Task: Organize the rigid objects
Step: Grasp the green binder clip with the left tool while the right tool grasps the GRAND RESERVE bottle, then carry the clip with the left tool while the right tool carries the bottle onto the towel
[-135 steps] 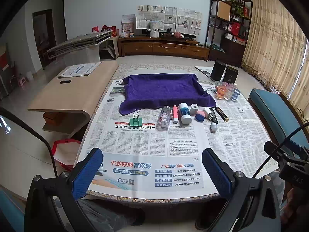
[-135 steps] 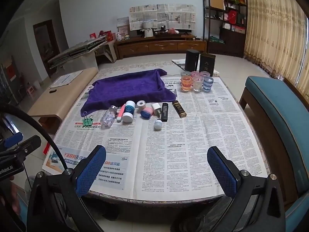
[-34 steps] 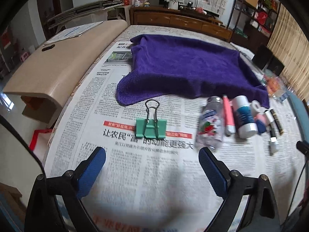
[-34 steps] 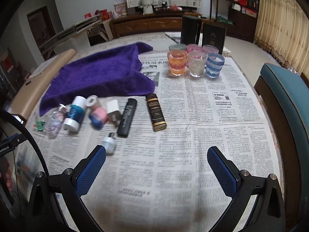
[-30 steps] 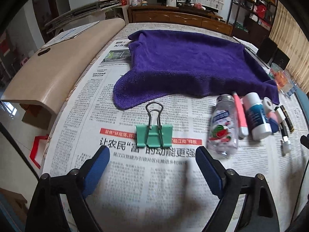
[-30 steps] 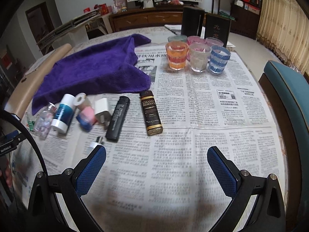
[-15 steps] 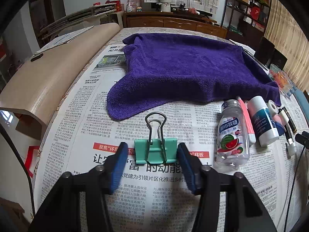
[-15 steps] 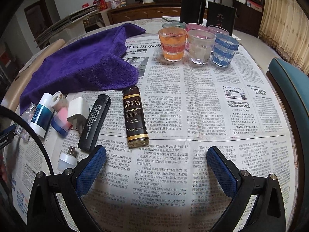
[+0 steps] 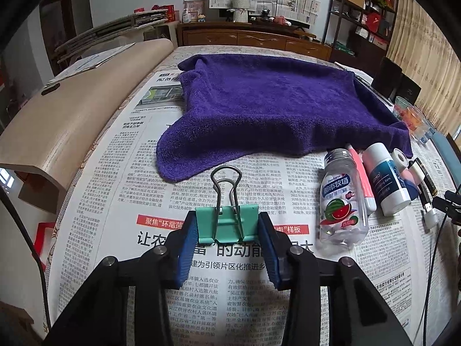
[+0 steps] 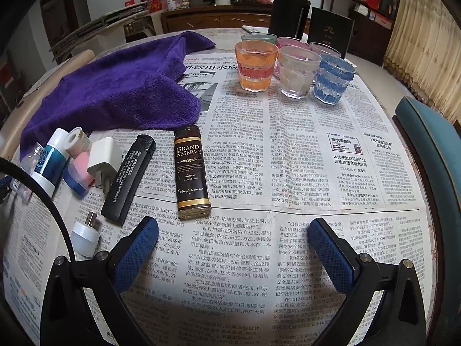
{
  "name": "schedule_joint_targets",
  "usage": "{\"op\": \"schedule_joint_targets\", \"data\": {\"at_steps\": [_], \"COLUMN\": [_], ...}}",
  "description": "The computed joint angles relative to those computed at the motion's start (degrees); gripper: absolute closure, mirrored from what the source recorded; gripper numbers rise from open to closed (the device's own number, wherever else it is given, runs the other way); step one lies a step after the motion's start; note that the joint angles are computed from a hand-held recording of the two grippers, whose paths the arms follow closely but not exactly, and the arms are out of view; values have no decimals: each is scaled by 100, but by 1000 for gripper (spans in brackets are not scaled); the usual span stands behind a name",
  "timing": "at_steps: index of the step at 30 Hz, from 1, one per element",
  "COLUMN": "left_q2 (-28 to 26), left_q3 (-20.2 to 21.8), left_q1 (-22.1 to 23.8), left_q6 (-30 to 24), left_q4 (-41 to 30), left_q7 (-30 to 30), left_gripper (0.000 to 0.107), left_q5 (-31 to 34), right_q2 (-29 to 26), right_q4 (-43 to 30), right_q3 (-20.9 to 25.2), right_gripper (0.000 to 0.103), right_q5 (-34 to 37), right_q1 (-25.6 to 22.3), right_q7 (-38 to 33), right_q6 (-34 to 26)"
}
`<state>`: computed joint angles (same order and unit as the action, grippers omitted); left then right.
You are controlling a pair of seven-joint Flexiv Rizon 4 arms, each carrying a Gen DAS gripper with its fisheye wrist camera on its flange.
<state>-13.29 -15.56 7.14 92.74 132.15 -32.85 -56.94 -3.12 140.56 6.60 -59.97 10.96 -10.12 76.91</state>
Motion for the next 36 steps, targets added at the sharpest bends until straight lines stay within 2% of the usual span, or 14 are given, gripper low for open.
{"op": "schedule_joint_targets", "data": {"at_steps": [3, 6, 10, 14, 16, 18, 19, 22, 27, 32, 34, 36], "left_q2": [-10, -25, -15, -17, -20, -26, -22, -11, -19, -9, 16, 37], "left_q3": [123, 255, 165, 182, 154, 228, 220, 145, 67, -42, -11, 116], "left_q1": [-65, -117, -26, -32, -11, -49, -40, 20, 24, 43, 12, -92], "left_q6": [-55, -118, -124, -148, -137, -172, -175, -177, -133, -83, -146, -246], "left_q4": [-25, -50, -38, -45, -43, -61, -57, -44, -44, -31, -32, -54], "left_q7": [-155, -357, -363, -418, -399, -480, -491, -433, -285, -71, 11, 18], "left_gripper": [67, 67, 67, 67, 67, 67, 67, 67, 67, 67, 67, 67], "left_q5": [148, 388, 398, 436, 432, 532, 538, 477, 266, -36, -146, -189], "right_q2": [-73, -247, -476, -520, -509, -505, -522, -576, -586, -524, -484, -410], "right_q4": [-90, -260, -439, -489, -511, -533, -541, -610, -610, -536, -478, -433], "right_q3": [-32, -64, -335, -522, -455, -377, -327, -404, -387, -332, -295, -348], "right_gripper": [0, 0, 3, 9, 18, 62, 68, 71, 80, 80, 80, 80], "right_q5": [49, 264, -470, -1503, -1585, -1490, -1302, -1573, -1534, -1427, -1146, -1259], "right_q1": [-9, 25, 63, -63, -135, -187, -180, -156, -151, -163, -154, -153], "right_q7": [-9, -368, -163, 522, 511, 282, 110, 225, 137, 172, -11, 131], "right_q6": [-52, 43, 410, 708, 739, 825, 821, 850, 859, 862, 928, 1038]}}
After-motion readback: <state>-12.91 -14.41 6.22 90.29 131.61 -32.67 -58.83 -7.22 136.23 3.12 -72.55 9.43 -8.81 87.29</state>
